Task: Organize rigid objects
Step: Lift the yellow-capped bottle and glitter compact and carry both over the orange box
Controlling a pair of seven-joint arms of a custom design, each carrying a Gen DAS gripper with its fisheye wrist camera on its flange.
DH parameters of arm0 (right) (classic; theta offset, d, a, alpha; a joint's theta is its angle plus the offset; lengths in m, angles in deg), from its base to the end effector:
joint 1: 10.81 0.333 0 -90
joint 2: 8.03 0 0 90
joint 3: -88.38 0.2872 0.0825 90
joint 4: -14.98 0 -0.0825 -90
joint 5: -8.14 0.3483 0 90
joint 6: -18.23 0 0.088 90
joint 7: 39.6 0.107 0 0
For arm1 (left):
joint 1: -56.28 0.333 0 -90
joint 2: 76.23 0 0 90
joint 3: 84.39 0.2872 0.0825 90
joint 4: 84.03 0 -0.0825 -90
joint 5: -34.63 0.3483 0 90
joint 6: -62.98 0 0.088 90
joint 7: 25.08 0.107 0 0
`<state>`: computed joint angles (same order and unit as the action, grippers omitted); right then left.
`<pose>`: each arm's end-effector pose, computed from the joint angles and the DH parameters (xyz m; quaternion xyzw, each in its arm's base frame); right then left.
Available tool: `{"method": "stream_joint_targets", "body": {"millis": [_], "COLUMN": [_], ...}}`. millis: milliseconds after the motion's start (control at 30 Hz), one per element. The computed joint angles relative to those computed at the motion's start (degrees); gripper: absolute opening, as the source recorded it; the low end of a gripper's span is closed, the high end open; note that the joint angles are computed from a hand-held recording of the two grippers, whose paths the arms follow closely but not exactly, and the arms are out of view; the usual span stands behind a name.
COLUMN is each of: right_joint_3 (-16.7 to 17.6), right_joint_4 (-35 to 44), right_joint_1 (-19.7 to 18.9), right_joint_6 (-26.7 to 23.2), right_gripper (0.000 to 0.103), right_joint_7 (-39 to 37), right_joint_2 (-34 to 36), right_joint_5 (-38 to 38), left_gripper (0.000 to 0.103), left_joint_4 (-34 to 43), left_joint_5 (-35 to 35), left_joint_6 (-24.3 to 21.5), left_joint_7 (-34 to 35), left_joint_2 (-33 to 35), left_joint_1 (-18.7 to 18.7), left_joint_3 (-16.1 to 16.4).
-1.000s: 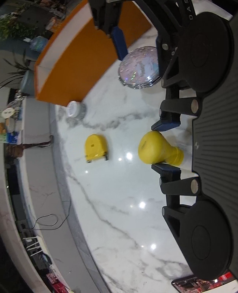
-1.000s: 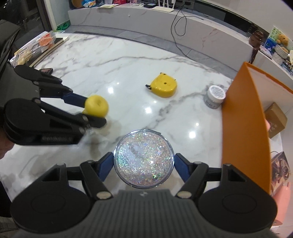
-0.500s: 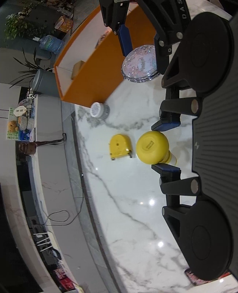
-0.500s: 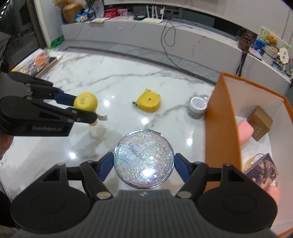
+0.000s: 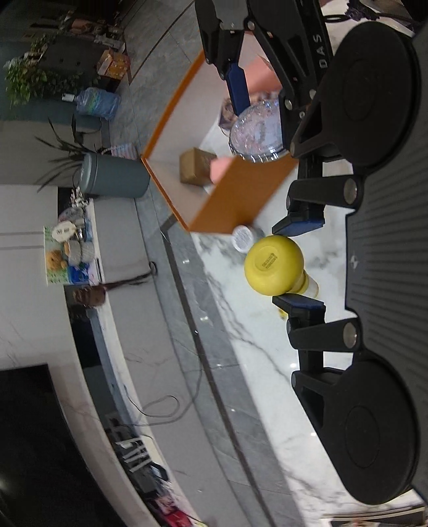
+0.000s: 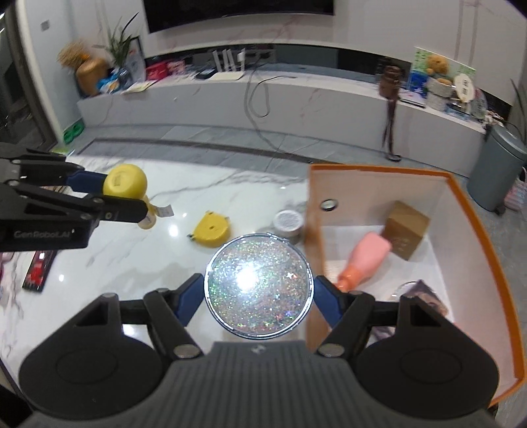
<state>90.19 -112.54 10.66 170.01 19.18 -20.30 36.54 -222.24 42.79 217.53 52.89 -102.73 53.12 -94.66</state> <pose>0.4666 0.1878 0.5207 -0.8260 0.4410 -0.1150 0.3316 0.4234 -0.1156 0.5518 -0.6087 0.7019 -0.2537 0.2691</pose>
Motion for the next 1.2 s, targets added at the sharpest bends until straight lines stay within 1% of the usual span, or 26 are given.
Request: {"method": "stream_joint_targets", "body": {"millis": [300,500,633,767,900,1033,1200], "right_joint_3": [-2.3,-3.0,-2.8,-3.2,-3.2,-2.5,-2.0], "right_joint_4": [0.6,1.3,1.3,2.2,3.5,5.2,5.8], "right_joint_1": [-2.1,-5.1,-7.5,-8.9,-10.2,-11.8,-12.8], "right_joint_6": [0.6,2.6,4.6,4.5,3.8,3.2,4.2], "right_gripper": [0.071,0.071,0.071,0.071,0.071,0.071,0.071], "right_joint_7": [-0.3,3.2,7.1,9.4,11.3,16.2,20.0], "right_joint_2": [-0.4,1.2,2.3,3.6,5.2,7.9,9.9], "right_joint_5": [2.7,1.9,-1.6,-3.2,-5.3,-11.2,-17.1], "left_gripper": [0.043,0.043,0.043,0.043,0.042,0.042,0.042], "left_joint_4": [10.2,17.6,22.6,27.1,30.3,33.2,38.1], "left_joint_5": [4.3,8.1,10.6,12.2,13.0,13.4,14.5], "left_joint_6": [-0.7,-1.7,-3.4,-5.6,-8.0,-10.0,-13.3], "left_joint_7": [-1.9,-3.8,-4.1,-3.6,-3.0,-2.6,-2.3], "left_joint_2": [8.4,15.7,21.1,26.1,29.7,33.0,37.4], "left_joint_1": [-1.4,-3.6,-5.7,-7.9,-9.9,-11.3,-12.9], "left_joint_3": [-3.6,-4.8,-4.7,-4.0,-3.2,-2.4,-1.4]}}
